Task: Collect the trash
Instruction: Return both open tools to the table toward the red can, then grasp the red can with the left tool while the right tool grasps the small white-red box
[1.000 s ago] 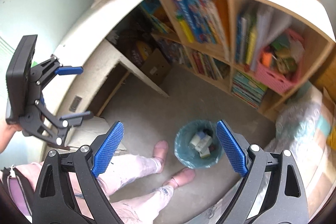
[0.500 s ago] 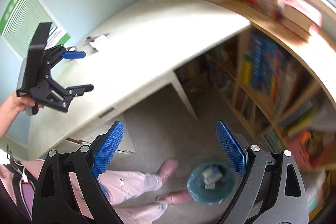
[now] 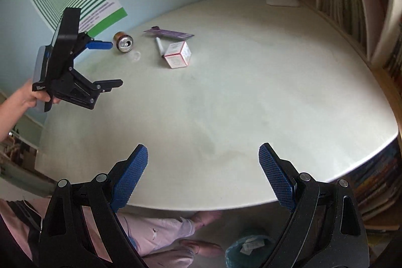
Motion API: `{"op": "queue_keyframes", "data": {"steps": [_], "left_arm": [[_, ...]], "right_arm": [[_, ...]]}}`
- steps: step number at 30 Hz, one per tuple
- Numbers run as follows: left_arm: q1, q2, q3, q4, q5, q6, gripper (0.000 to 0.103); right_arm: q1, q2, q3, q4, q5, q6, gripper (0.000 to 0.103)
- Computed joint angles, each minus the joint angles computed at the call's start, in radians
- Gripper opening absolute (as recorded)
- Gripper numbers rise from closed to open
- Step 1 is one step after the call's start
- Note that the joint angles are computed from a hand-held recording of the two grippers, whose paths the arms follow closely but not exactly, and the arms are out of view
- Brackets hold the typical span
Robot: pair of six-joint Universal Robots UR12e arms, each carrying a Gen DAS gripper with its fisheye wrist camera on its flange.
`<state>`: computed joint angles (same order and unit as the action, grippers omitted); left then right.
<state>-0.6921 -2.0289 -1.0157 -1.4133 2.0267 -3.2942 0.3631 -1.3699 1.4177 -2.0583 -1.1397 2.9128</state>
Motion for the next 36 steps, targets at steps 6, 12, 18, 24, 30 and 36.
{"op": "queue_keyframes", "data": {"steps": [6, 12, 18, 24, 30, 36], "left_arm": [[0.053, 0.072, -0.082, -0.003, 0.032, -0.017, 0.096], [0.108, 0.126, -0.149, -0.009, 0.065, 0.027, 0.096], [0.165, 0.155, -0.203, 0.009, 0.071, 0.097, 0.096], [0.225, 0.174, -0.26, 0.078, 0.048, 0.196, 0.096], [0.266, 0.17, -0.294, 0.147, 0.012, 0.36, 0.096], [0.287, 0.161, -0.315, 0.186, -0.041, 0.471, 0.096]], "right_arm": [[0.061, 0.121, -0.165, 0.076, 0.002, -0.054, 0.089], [0.106, 0.233, -0.317, 0.151, -0.011, -0.083, 0.089], [0.138, 0.33, -0.435, 0.207, -0.04, -0.062, 0.089], [0.152, 0.403, -0.53, 0.258, -0.073, -0.026, 0.088], [0.16, 0.458, -0.604, 0.3, -0.111, -0.004, 0.088], [0.167, 0.489, -0.654, 0.343, -0.129, -0.022, 0.076]]}}
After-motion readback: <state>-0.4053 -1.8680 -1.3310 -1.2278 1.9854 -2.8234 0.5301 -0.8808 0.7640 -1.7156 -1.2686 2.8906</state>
